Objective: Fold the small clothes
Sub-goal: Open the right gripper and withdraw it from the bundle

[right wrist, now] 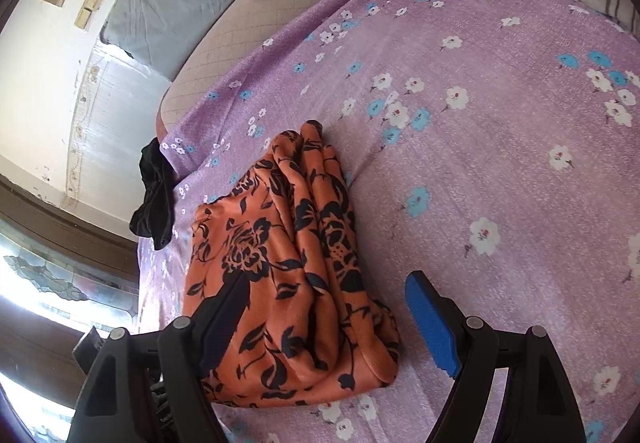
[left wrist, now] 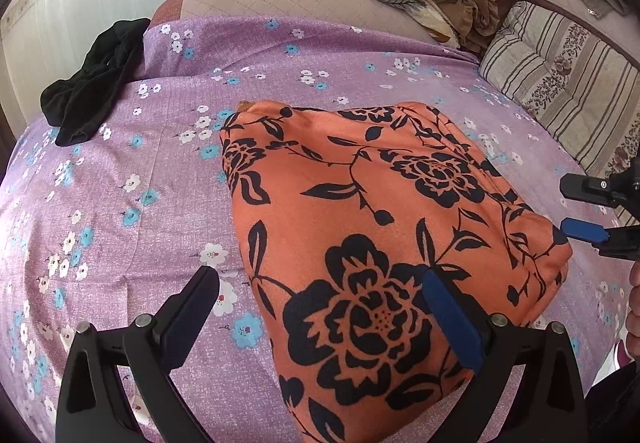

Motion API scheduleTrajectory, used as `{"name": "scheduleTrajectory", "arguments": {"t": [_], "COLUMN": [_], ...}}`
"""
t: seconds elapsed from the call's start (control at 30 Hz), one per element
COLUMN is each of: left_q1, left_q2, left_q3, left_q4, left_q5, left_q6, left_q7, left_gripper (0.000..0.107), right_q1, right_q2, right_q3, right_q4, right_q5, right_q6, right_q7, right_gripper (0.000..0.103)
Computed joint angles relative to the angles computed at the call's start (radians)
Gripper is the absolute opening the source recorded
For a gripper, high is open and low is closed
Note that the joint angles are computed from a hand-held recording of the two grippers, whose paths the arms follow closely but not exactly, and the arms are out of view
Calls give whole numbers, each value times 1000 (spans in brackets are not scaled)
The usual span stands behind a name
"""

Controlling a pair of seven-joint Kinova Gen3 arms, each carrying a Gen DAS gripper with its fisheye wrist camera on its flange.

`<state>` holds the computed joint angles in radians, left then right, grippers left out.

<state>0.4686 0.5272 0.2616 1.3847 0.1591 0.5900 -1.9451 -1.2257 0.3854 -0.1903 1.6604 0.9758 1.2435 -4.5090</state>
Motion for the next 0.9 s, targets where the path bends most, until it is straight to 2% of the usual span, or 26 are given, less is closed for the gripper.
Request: {"name": "scheduleTrajectory", "arguments": {"t": [0.1, 0.3, 0.63, 0.8, 0.9], "left_q1": [-13, -25, -45, -44, -53], "left_q2": [-11, -27, -16, 3, 40], "left_q3": [7, 11, 30, 30, 39], "left_q4": [13, 36, 11, -34, -110], "left_q5": [17, 22, 51, 72, 91], "left_q6": [-2, -24, -17, 17, 93], "left_q7": [-3, -10, -51, -47, -50], "left_gripper": [101, 101, 101, 101, 101], "right_q1": [-19, -40, -5, 2, 19], "right_q2": [1, -8, -1, -14, -18], "right_q3": [-9, -16, -8, -3, -6], "right_q4": [-8, 19, 1, 35, 44], "right_q5": [-27, -17, -24, 2, 15], "right_q6": [34, 51, 11, -15, -31], "right_q7": [6, -72, 13, -14, 3], "right_gripper": [83, 83, 83, 83, 83]}}
